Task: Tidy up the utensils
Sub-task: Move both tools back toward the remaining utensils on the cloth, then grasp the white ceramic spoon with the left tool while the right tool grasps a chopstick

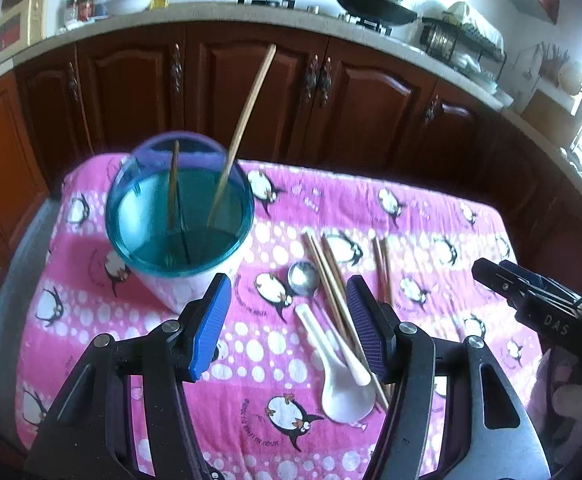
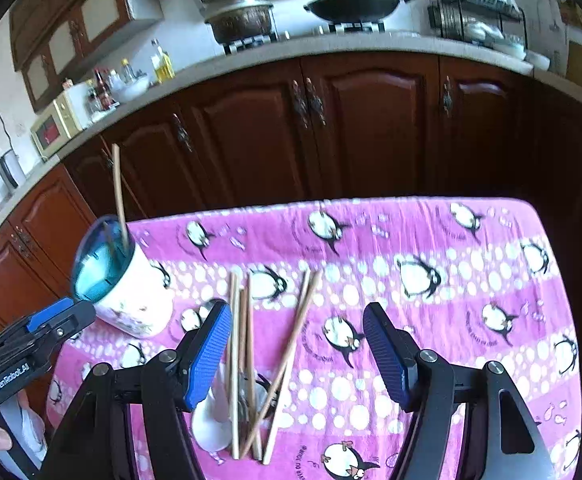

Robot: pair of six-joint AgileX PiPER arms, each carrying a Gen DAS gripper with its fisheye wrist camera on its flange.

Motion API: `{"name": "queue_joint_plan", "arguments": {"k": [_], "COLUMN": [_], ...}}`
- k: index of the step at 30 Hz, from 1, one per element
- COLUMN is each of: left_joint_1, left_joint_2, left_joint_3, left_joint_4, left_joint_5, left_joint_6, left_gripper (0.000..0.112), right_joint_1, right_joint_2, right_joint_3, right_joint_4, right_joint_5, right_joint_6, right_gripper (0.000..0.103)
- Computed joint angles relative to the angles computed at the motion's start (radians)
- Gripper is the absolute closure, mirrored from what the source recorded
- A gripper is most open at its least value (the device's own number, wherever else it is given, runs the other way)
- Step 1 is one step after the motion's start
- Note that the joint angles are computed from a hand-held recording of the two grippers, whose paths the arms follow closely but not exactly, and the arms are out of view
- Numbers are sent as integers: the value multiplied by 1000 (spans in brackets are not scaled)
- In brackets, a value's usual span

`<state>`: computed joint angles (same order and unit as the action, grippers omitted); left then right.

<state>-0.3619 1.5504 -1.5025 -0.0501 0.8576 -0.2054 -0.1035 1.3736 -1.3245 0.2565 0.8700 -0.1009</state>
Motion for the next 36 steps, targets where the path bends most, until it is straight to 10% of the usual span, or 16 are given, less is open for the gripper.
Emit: {"name": "queue_joint_plan", "arguments": {"k": [24,36], "left_joint_1": [34,24], "left_joint_2": [265,399], "left_joint_3": [-58,-179], "left_joint_4": [-206,-238], "left_joint_5": [31,76], "left_joint_6": [134,138], "left_gripper": [53,92], "right_joint_1": [-110,-126], "right_joint_2": [554,609], "right_joint_3": [-332,-397], "right_joint_4": [296,344], "right_joint_5": [142,207], "right_joint_6": [-144,-211], "right_gripper": [78,94]}}
